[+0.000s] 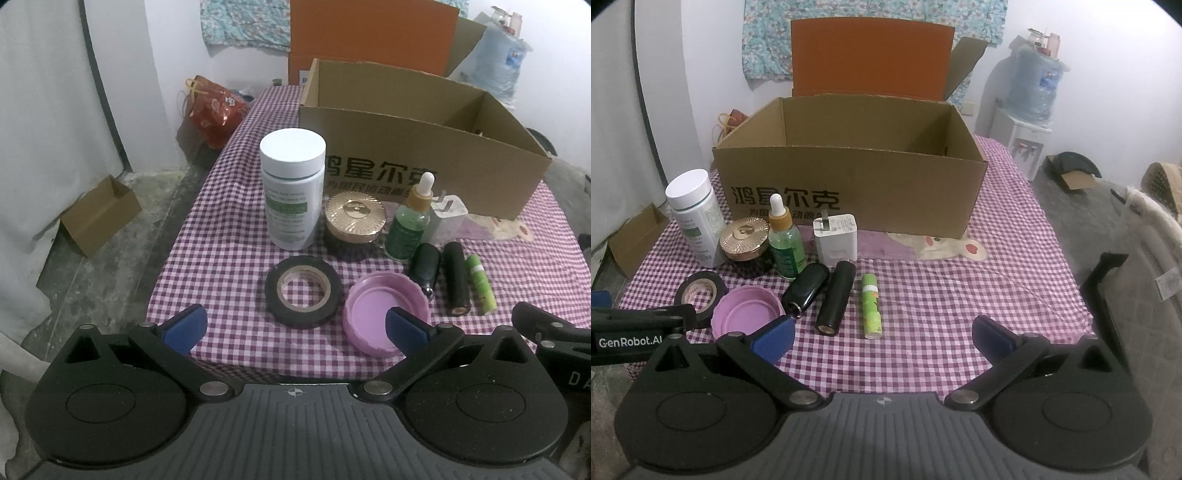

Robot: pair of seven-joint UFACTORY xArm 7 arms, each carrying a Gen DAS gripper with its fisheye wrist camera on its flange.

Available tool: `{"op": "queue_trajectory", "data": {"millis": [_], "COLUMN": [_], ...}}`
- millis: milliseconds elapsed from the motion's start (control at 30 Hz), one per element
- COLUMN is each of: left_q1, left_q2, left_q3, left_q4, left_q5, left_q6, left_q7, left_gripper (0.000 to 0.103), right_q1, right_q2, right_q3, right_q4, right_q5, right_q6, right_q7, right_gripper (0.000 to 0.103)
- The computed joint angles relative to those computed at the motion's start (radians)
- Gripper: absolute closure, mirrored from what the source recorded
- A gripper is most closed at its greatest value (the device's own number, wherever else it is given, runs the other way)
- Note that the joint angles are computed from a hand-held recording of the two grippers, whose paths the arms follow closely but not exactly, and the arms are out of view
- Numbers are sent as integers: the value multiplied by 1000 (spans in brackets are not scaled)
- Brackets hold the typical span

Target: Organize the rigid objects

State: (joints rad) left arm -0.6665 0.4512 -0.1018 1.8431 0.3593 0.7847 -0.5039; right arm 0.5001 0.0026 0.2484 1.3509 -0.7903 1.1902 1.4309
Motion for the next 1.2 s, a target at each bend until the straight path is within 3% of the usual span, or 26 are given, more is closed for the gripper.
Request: {"op": "queue_trajectory", "data": {"millis": [1200], "left_q1": [-6], "left_q2": [19], "left_q3": [2], "left_q4": [23], "left_q5": [3], "left_q6": [30], "left_q7": [10], "left_gripper": [0], "right_q1": [-8], "right_q2": [-6], "right_q3": [-10], "right_q4": [-17], "right_q5": [9], "right_q6": [-34], "right_q7": [12], "right_gripper": [0]}}
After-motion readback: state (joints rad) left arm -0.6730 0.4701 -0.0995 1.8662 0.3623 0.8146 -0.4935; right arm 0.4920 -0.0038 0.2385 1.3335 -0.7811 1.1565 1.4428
